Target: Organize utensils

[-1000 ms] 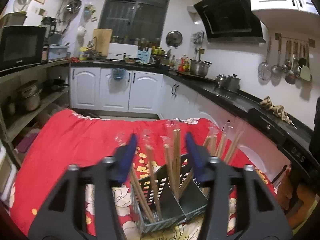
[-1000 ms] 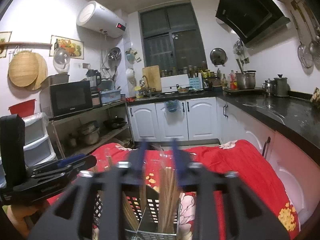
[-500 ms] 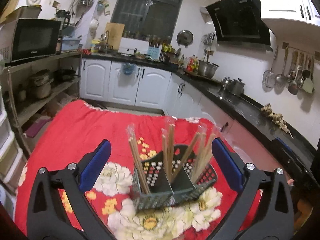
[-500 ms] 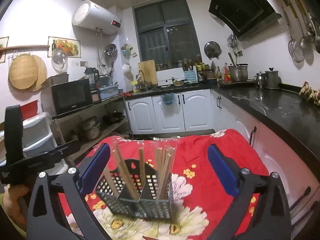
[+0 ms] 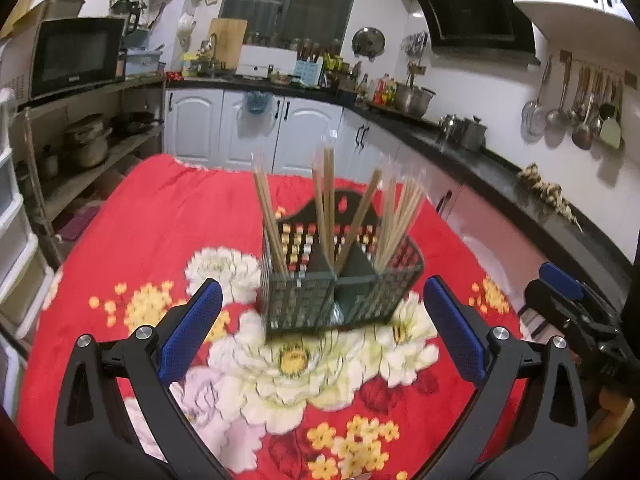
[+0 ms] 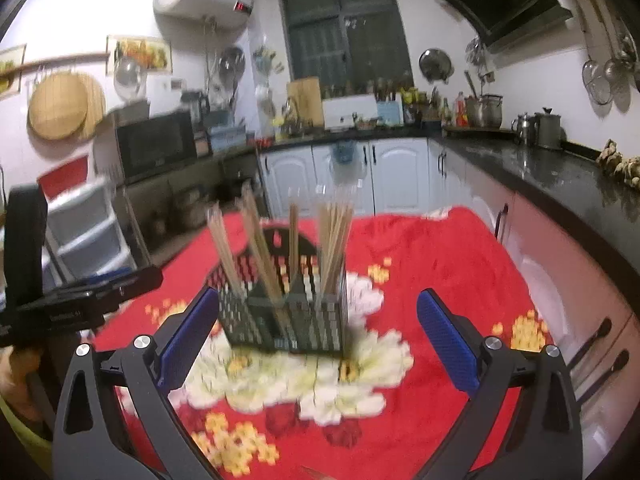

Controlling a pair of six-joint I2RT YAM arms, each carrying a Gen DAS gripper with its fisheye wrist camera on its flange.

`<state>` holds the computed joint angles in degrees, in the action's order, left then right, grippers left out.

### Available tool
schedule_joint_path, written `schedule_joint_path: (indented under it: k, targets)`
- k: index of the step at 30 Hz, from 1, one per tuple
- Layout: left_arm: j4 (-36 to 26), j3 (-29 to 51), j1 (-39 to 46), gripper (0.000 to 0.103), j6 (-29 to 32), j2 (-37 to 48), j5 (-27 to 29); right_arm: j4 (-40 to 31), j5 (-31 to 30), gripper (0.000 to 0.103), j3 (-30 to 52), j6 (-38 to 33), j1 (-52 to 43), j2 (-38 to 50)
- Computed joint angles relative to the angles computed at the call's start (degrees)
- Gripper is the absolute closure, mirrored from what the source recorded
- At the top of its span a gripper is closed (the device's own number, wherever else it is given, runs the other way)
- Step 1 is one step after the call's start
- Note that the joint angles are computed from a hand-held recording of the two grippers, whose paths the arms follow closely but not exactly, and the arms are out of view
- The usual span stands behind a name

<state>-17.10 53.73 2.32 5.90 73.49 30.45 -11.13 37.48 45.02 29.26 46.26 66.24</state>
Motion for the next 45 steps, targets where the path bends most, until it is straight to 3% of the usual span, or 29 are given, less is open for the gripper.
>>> schedule_joint_path:
  k: [8,15,20,24,28,33,35,45]
  targets:
    - [2.5,-7.81,-1.55,0.01,0.75,-1.69,-3.73,-1.1,2.42,0.006,-4.24,6.48,3.72,1.96]
    - [11.43,-17.25,-3.25,0.011,-0.63,-5.84,-6.84,2.95,7.53,0.006,-10.04,10.57,6.94,2.77]
    - [17.03,-22.81,-3.58,0.01,-1.79,-8.67,-6.61,8.55,14.99,0.006,-14.34,11.29,10.61,3.02]
    - [22.9,-27.2,-5.23,0.01,-2.5,-9.61,-10.14,15.05,22.95,0.006,-17.61,8.57,14.1,2.72]
    - [28.36,-31.06,-5.36,0.01,-2.86,-10.33,-10.05,25.41,30.44,0.006,-21.29,3.23,17.77,2.55]
    - [32.55,-33.98,-5.08,0.011,-4.13,-12.95,-11.01,42.36,35.4,0.006,-25.06,-7.01,21.01,4.43]
    - [34.49,-35.15,-4.32,0.01,-4.83,-14.1,-10.42,45.33,36.06,0.006,-25.57,-8.25,21.29,5.21]
    - [36.63,-36.14,-2.85,0.01,-5.45,-14.81,-8.56,34.77,34.59,0.006,-22.91,-0.9,21.32,6.09]
